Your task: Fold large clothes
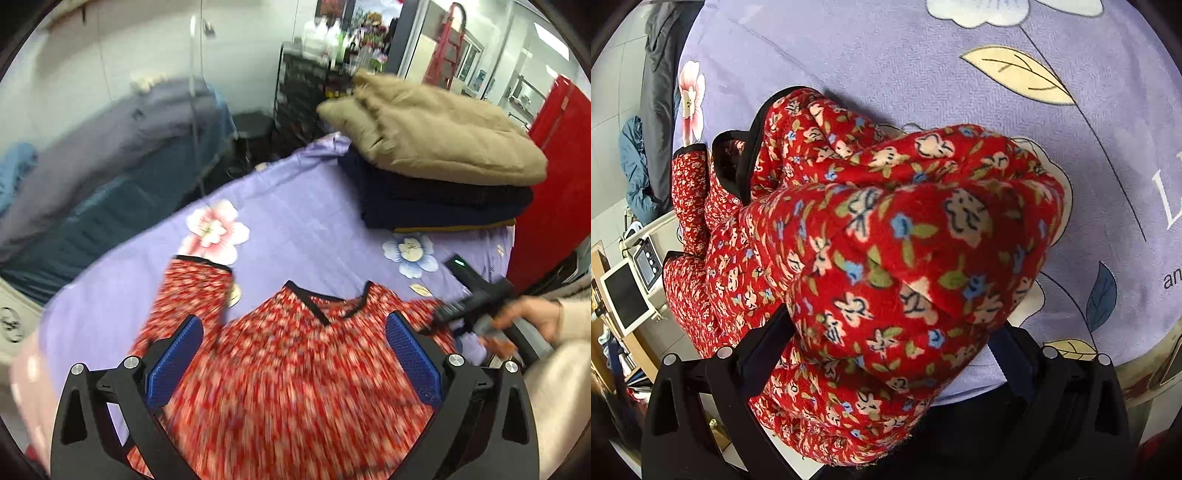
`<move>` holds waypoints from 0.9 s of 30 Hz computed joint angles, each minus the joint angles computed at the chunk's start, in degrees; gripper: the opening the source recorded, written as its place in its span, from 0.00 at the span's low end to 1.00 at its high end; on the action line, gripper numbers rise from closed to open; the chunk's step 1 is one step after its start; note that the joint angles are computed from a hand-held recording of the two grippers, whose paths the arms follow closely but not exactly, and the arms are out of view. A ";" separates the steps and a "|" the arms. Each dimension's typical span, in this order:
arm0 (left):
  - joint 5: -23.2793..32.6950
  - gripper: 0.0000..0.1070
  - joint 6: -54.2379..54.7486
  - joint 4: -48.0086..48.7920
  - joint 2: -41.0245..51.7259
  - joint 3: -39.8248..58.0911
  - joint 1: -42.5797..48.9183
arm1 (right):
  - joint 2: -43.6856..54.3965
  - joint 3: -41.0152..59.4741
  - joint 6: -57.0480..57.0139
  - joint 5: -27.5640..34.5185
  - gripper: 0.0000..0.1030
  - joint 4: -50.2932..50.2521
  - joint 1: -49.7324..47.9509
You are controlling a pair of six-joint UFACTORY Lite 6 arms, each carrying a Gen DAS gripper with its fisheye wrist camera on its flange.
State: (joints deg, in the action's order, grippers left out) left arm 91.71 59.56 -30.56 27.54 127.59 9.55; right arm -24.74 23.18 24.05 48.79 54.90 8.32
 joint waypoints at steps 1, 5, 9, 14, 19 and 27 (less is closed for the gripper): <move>-4.75 0.90 -1.26 2.96 2.18 -1.63 -3.82 | 0.46 0.49 0.14 -0.39 0.95 0.09 0.46; -11.82 0.90 0.12 10.75 10.20 -3.56 -13.13 | -2.68 -1.50 -0.06 0.58 0.95 -0.69 -1.55; -22.25 0.90 5.94 23.53 9.97 -16.79 -20.76 | -2.49 -1.61 -0.38 0.64 0.95 0.21 -2.14; -34.10 0.90 6.25 37.15 10.21 -31.39 -24.53 | -0.93 0.57 -0.56 0.04 0.95 -3.48 -1.11; -33.24 0.81 6.21 35.41 13.78 -30.58 -22.32 | 1.97 0.78 -4.51 -0.94 0.95 -0.42 -0.75; -32.92 0.29 14.29 31.69 11.70 -31.07 -15.17 | 4.13 8.68 -0.29 -4.17 0.49 -7.35 5.43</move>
State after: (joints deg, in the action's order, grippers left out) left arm 58.80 73.84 1.14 39.24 96.52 -5.62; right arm -20.61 31.85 23.76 44.62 47.55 13.76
